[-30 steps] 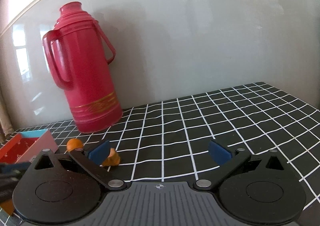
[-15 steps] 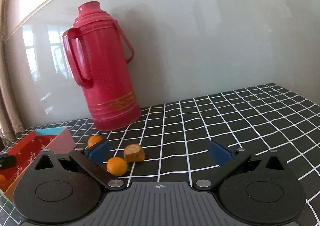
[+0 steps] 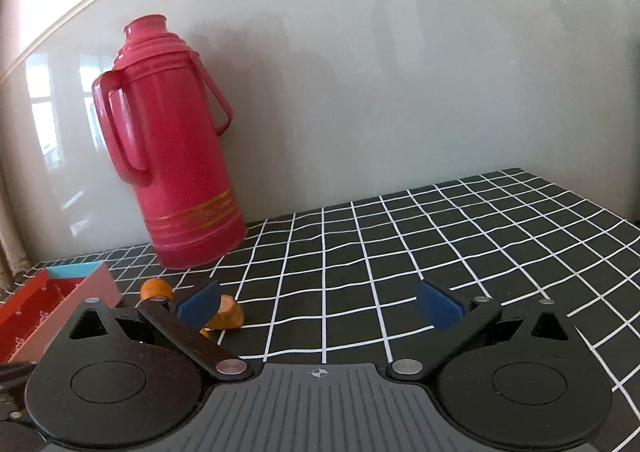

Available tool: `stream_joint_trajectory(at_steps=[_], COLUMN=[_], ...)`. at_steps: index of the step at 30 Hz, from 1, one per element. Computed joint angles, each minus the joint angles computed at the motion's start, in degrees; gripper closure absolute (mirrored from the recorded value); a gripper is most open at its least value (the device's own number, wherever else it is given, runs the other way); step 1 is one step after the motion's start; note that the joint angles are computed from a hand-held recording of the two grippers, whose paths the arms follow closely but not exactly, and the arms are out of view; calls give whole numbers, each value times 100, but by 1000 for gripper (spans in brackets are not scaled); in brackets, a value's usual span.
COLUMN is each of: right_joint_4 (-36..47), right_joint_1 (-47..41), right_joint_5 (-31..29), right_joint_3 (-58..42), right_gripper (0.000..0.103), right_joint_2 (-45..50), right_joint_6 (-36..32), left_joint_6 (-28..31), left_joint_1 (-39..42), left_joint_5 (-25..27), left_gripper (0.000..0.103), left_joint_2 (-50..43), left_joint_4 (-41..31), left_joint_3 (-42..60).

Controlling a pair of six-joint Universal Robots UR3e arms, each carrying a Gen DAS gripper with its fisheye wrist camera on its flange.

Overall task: Organize fruits
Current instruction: 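Carry the carrot piece with the left gripper into the box and release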

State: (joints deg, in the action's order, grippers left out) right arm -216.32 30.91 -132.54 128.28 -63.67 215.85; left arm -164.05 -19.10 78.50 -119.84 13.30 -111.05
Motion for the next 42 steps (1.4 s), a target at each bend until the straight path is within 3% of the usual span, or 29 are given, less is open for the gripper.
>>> stream_joint_trajectory(at_steps=[15,25,27,28,29,33,38,42], right_joint_4=[454,1108,1187,1228,1241,1269,1263,1454], right_joint_1=[228,556,610,629,640,673,609,570], right_joint_5=[26,75,74,82,79,55,171,362], right_joint_3=[-684,-1985,-2149,-2208,-2223,-2198,-1948,-1866], right_gripper=[0,0,0,0,0,0,0,0], right_joint_2=[237,887,986,1021,1039,1050,933,845], right_joint_6=[106,-141,-212,-257,-289,-337,-367,-567], left_joint_6=[-141,-110,-173,-276,-392,-583,-710,-664], left_joint_1=[895,2319,2508,2555,2555,2641,2613,2590], left_joint_5=[-328,-693,-725,-612,-474,-384,-346,-356], left_gripper=[91,90,61,22,8,6,6,6], left_joint_2=[1104,1679,1699,1697,1633,1631,1659,1615], left_joint_4=[1111,987,858,911,1233,1875,1661,1924], left_joint_3=[-1274,-1877,-1914,-1947,-2014,-2189,-2069,-2152])
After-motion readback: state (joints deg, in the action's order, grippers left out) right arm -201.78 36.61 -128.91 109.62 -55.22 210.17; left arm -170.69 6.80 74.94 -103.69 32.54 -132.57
